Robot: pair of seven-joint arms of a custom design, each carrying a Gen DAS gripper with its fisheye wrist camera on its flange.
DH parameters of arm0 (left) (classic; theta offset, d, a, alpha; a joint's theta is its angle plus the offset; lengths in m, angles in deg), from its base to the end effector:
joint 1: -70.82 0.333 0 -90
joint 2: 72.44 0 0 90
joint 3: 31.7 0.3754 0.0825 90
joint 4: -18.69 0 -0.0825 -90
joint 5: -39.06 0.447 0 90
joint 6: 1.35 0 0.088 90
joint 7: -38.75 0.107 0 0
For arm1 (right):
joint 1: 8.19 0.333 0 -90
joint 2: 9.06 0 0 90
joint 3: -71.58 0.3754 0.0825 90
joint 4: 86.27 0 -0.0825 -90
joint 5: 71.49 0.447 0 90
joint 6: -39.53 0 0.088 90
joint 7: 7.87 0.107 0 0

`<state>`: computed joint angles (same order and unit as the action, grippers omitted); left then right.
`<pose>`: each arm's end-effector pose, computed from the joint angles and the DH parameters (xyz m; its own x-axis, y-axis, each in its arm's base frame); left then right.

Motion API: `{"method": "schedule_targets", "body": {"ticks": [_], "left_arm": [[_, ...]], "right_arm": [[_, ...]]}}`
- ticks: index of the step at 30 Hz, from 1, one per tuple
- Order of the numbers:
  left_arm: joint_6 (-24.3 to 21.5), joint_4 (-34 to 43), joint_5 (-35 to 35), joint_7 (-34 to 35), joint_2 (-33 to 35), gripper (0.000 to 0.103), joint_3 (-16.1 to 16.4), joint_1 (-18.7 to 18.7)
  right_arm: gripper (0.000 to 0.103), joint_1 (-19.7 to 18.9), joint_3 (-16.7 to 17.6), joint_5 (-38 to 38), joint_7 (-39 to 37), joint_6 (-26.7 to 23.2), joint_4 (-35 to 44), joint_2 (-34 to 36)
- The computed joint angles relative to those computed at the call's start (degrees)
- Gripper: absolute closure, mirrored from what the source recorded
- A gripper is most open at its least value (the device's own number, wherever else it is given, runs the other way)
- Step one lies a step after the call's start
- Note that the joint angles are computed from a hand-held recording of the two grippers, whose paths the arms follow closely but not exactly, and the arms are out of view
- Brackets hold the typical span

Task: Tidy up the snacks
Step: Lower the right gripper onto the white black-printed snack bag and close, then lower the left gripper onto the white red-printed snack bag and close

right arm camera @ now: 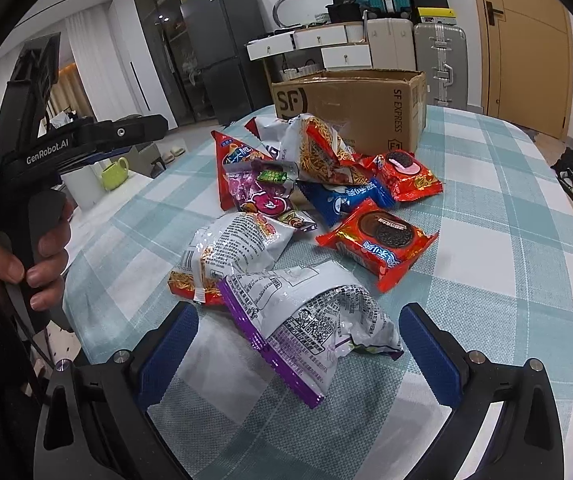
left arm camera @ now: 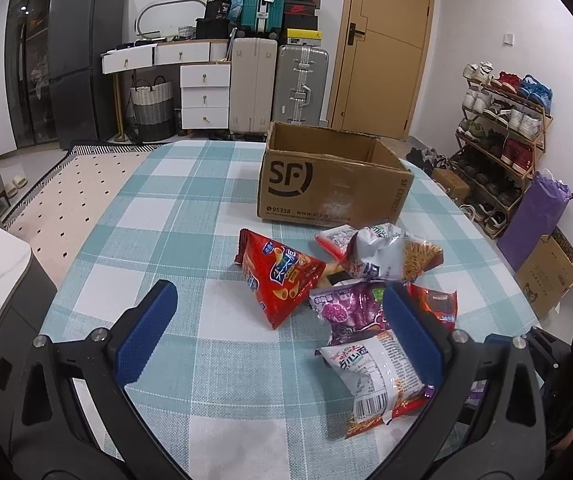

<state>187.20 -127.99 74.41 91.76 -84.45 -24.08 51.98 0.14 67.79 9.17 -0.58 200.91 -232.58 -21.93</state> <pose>0.4827 -0.1545 0.4570 -0.2423 -0.9643 0.1069 -0.6135 0.0669 -0.7869 0.4801 -0.0106 0.3857 0.3242 -0.9219 -0.2120 -0.7112 -0.0898 -0.6972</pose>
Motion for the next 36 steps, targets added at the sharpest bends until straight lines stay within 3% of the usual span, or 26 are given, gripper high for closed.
{"method": "schedule_targets", "body": {"ticks": [3,4,5,8,17,18,19,20,31,34,36], "left_arm": [[-0.2,0.0,-0.1,0.7,0.3,0.001,5.6,-5.5],[-0.2,0.3,-0.4,1.1,0.8,0.001,6.8,-6.7],[0.0,0.3,-0.5,1.4,1.0,0.001,6.9,-6.7],[-0.9,1.0,-1.3,1.9,1.9,0.001,9.0,-8.8],[-2.2,0.6,-9.4,9.1,2.3,0.001,15.6,-16.7],[-2.3,0.7,-10.4,10.0,2.4,0.001,16.4,-17.7],[-2.3,0.9,-11.4,10.8,2.7,0.001,17.2,-18.9],[-2.1,0.5,-11.8,11.4,2.4,0.001,16.6,-18.3],[-3.1,-0.7,-15.7,14.9,1.0,0.001,12.0,-14.5],[-4.1,-1.0,-18.2,16.8,0.8,0.001,13.6,-16.5],[-4.8,-1.2,-21.0,19.4,0.6,0.001,17.2,-20.6]], "right_arm": [[0.004,-0.4,0.9,-5.8,3.8,1.7,0.7,1.3],[0.010,-0.4,0.8,-7.5,4.7,1.4,1.0,1.6],[0.016,-0.6,0.7,-9.5,5.9,0.8,1.3,1.9],[0.018,-1.1,0.8,-15.9,9.5,-0.1,2.2,3.1],[0.030,-2.6,-0.4,-18.3,11.0,-6.4,4.3,4.9],[0.033,-2.8,-0.5,-18.6,11.5,-7.1,4.4,4.9],[0.046,-3.1,-0.6,-19.0,12.1,-8.1,4.6,4.9],[0.056,-3.4,-0.8,-19.0,12.5,-9.2,4.8,5.0],[0.062,-4.8,-2.1,-10.6,9.1,-13.6,3.4,3.1],[0.062,-5.2,-2.3,-8.8,8.2,-13.8,2.8,2.2],[0.062,-5.4,-2.6,-7.1,7.4,-14.3,2.3,1.5]]}}
